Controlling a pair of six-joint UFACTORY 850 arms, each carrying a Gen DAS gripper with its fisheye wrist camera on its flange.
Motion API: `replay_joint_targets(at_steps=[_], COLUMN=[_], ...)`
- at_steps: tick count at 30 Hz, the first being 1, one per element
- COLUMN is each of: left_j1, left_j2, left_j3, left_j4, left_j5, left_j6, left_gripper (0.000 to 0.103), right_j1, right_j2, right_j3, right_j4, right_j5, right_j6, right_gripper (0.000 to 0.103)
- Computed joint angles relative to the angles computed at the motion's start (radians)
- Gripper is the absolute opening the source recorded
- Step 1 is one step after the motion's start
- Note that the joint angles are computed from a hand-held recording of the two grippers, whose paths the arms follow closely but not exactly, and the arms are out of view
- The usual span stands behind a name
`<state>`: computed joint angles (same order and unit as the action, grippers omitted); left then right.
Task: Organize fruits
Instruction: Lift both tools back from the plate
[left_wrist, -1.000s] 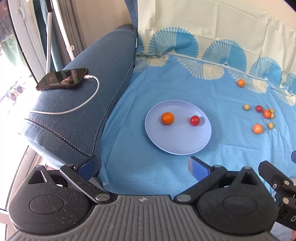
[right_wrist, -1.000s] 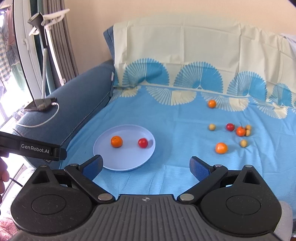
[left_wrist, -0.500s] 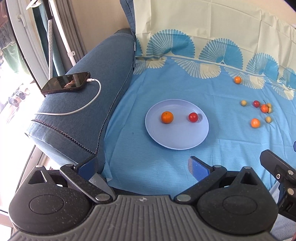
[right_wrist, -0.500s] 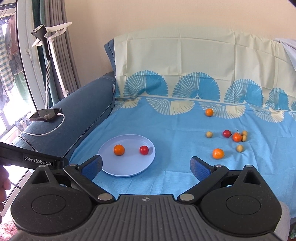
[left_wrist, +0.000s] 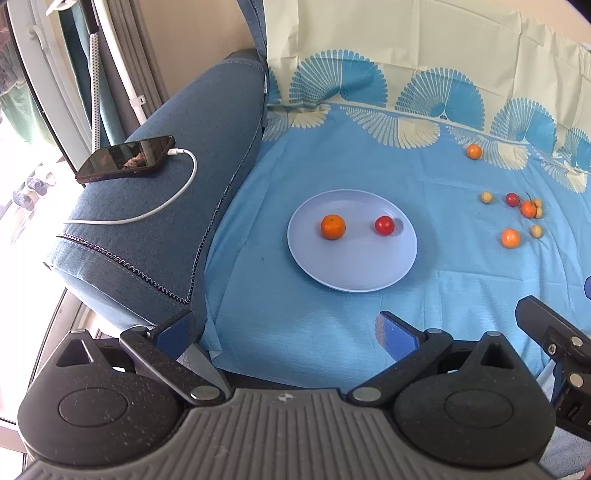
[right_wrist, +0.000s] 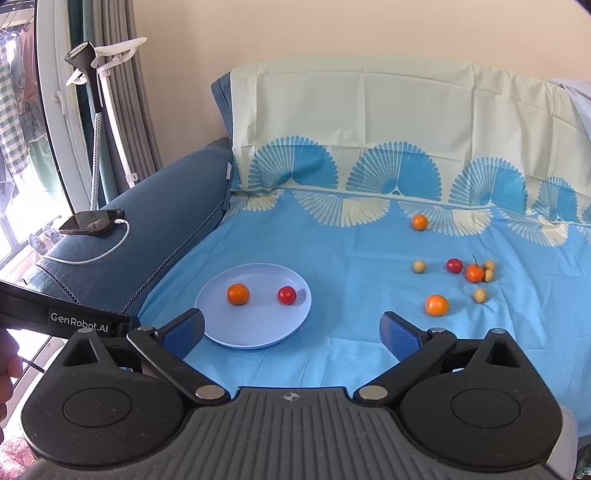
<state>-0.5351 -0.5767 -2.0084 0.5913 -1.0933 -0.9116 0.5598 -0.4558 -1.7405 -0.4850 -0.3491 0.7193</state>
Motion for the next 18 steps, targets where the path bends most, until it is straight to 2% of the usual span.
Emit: replay_joint_targets(at_steps=[11, 18], left_j1=[0.008, 0.016], left_j2=[-0.064, -0.165], left_j3=[-0.084, -0.239], left_j4=[-0.001, -0.023], left_j5=[-0.032, -0.074], left_j6=[0.048, 0.12], left_gripper=[0.103, 0.103], right_j1=[-0.016, -0.04], right_j2=[-0.041, -0.064], right_j3=[-0.041, -0.061], right_j4=[0.038, 0.031], right_j5=[-0.031, -0.056], right_j6=[-0.014, 0.011], right_gripper=[0.101, 0.101])
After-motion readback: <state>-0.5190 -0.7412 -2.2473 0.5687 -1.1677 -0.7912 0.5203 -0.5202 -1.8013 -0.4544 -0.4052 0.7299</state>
